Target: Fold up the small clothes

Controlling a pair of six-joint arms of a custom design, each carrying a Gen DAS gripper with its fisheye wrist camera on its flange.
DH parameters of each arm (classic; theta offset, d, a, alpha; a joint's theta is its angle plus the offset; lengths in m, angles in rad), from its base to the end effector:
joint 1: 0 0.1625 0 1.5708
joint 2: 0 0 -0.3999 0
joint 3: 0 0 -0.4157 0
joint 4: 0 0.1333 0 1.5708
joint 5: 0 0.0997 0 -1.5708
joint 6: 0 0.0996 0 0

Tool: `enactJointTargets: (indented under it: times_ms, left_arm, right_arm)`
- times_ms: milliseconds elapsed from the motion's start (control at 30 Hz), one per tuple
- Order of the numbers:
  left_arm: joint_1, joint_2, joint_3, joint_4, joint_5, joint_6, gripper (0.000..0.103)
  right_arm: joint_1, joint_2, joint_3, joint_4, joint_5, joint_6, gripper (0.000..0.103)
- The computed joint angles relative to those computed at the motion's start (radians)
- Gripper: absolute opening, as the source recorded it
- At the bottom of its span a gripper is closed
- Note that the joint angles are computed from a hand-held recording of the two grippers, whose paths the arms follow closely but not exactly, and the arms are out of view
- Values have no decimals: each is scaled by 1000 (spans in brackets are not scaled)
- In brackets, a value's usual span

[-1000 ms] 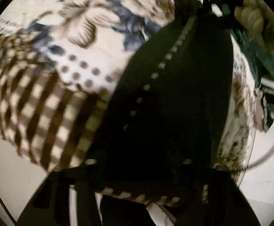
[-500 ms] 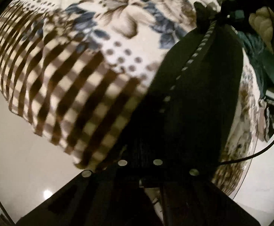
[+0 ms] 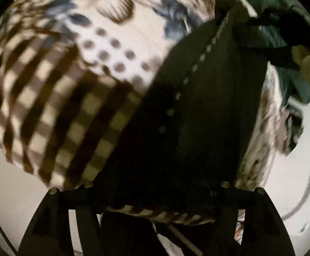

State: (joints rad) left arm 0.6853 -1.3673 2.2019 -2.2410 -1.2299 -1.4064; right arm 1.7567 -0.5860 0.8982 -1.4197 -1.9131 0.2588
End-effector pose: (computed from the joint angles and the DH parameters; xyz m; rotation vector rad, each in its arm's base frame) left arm -0.2375 -0.4093 0.1372 -0.6905 2.7470 -0.3480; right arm 0.2416 -0.7442 0.1275 0.0115 -2.6666 -0.5115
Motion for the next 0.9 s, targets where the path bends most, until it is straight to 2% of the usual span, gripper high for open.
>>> enactJointTargets:
  times_ms: [33,67,100,133,200,233,267,300,433,600,667,733,767,800,833,867,900]
  left_arm:
    - [-7,21,-17,31,20,10,55]
    - [-14,35,-35,74,35,11,23]
    - [-17,53,-57,117,43,16,11]
    - [-29,58,-64,139,64,4,12]
    - [-55,65,-77,182,95,-23,11]
    - [-67,75,-88,198,110,-33,11]
    - [-76,77,-92,211,119,-39,11]
    - [-85,80,-99,225,128,-42,11]
    - [-114,59,-103,253,150,-91,11]
    - [-129,25,-79,268,154,-116,11]
    - [-115,7,-56,234,126,-118,13]
    - [-99,-34,-36,239,97,-158,13]
    - [-104,-54,-28,246,94,-172,20]
    - [-116,-83,-10,240,97,-184,28]
    - [-129,-107,0,249,100,-200,55]
    - [-143,-128,0,289,98,-231,75]
    - [-152,-141,4,303,99,-246,75]
  right_arm:
    - [-17,-32,47,-39,28,13,49]
    - [-23,-49,78,-68,43,16,49]
    - [-31,-63,104,-102,65,16,49]
    - [-35,-72,124,-139,88,1,49]
    - [-28,-69,140,-181,107,-44,39]
    - [-17,-59,141,-184,103,-71,19]
    - [-7,-50,143,-177,90,-94,8]
    - [0,-44,143,-173,78,-98,3]
    - [40,-69,212,-238,3,-131,2]
    - [80,-65,185,-224,45,-112,2]
    - [85,-30,150,-210,34,-95,2]
    - [84,21,97,-143,-27,-119,4]
    - [77,22,83,-118,-34,-123,5]
    - [70,12,91,-114,-20,-126,7]
    - [51,-26,121,-105,36,-144,16]
    - [42,-48,140,-101,59,-152,37]
    - [29,-97,186,-99,77,-164,48]
